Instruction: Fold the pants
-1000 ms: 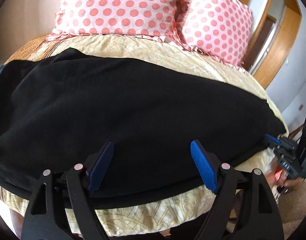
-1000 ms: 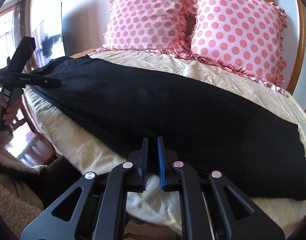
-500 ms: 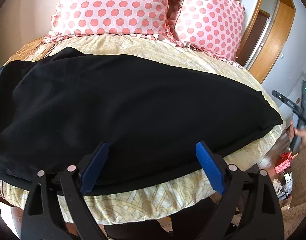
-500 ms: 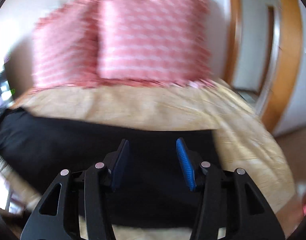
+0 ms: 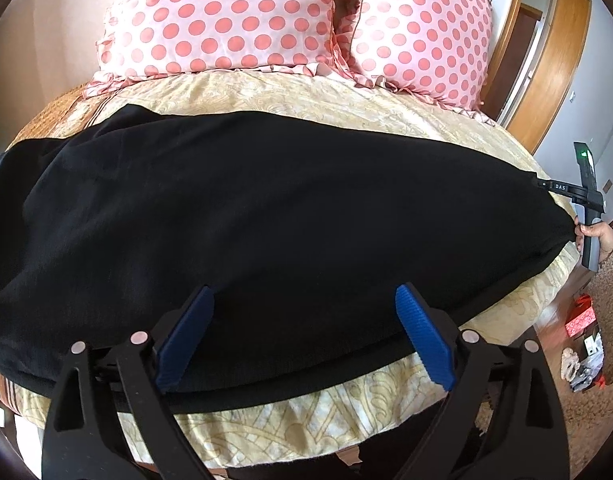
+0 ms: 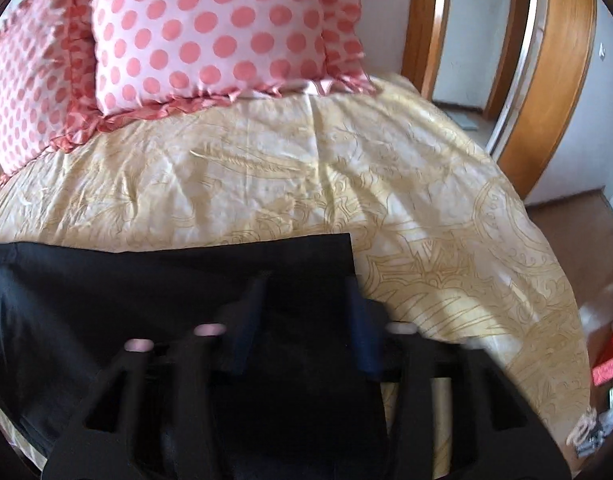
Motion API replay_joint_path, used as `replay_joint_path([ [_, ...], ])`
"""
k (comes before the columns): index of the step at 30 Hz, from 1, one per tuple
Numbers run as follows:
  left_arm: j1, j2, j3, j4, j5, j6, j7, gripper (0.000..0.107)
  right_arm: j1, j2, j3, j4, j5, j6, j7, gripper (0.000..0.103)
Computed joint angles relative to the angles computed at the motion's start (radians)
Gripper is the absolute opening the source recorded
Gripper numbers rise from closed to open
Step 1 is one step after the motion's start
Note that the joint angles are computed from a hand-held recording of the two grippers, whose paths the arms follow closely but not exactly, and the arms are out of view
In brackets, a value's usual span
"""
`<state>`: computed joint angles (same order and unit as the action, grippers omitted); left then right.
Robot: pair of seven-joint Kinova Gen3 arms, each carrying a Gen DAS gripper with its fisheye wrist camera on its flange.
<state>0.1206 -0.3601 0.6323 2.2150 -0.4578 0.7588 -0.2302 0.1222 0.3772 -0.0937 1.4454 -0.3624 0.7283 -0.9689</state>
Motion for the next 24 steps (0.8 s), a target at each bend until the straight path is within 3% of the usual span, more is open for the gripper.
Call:
replay_joint_path([
  [2, -0.002, 0.006, 0.002, -0.002, -0.006, 0.002, 0.001, 0.094, 0.048, -0.011, -0.042, 0.03, -0.061, -0.022, 0.063, 0.011],
  [6, 0.002, 0.016, -0.008, -0.004, -0.018, 0.0, 0.001, 0.094, 0.027, -0.046, -0.039, 0.089, -0.07, -0.111, 0.114, 0.009],
  [8, 0.006, 0.018, -0.016, -0.003, -0.022, -0.002, 0.002, 0.094, 0.046, -0.046, -0.073, 0.087, -0.052, -0.141, 0.088, 0.009],
  [10, 0.006, 0.022, -0.015, -0.004, -0.03, 0.0, 0.008, 0.094, 0.007, -0.034, -0.047, 0.053, 0.01, -0.127, 0.013, 0.009],
  [13, 0.009, 0.022, -0.007, 0.0, -0.045, 0.004, 0.024, 0.094, -0.132, -0.001, 0.076, 0.005, 0.132, -0.079, -0.095, 0.02],
  [15, 0.01, 0.021, 0.005, 0.004, -0.057, 0.007, 0.037, 0.094, -0.217, -0.019, 0.168, 0.027, 0.213, -0.119, -0.177, 0.053],
  [18, 0.017, 0.009, 0.011, 0.017, -0.067, 0.001, 0.05, 0.094, -0.278, -0.063, 0.269, 0.076, 0.271, -0.163, -0.299, 0.059],
  [21, 0.013, -0.014, 0.014, 0.037, -0.069, -0.023, 0.056, 0.094, -0.19, -0.138, 0.234, 0.143, 0.205, -0.146, -0.372, 0.067],
  [24, -0.002, -0.03, 0.022, 0.047, -0.06, -0.039, 0.04, 0.094, -0.069, -0.2, 0.158, 0.234, 0.166, -0.149, -0.391, 0.068],
])
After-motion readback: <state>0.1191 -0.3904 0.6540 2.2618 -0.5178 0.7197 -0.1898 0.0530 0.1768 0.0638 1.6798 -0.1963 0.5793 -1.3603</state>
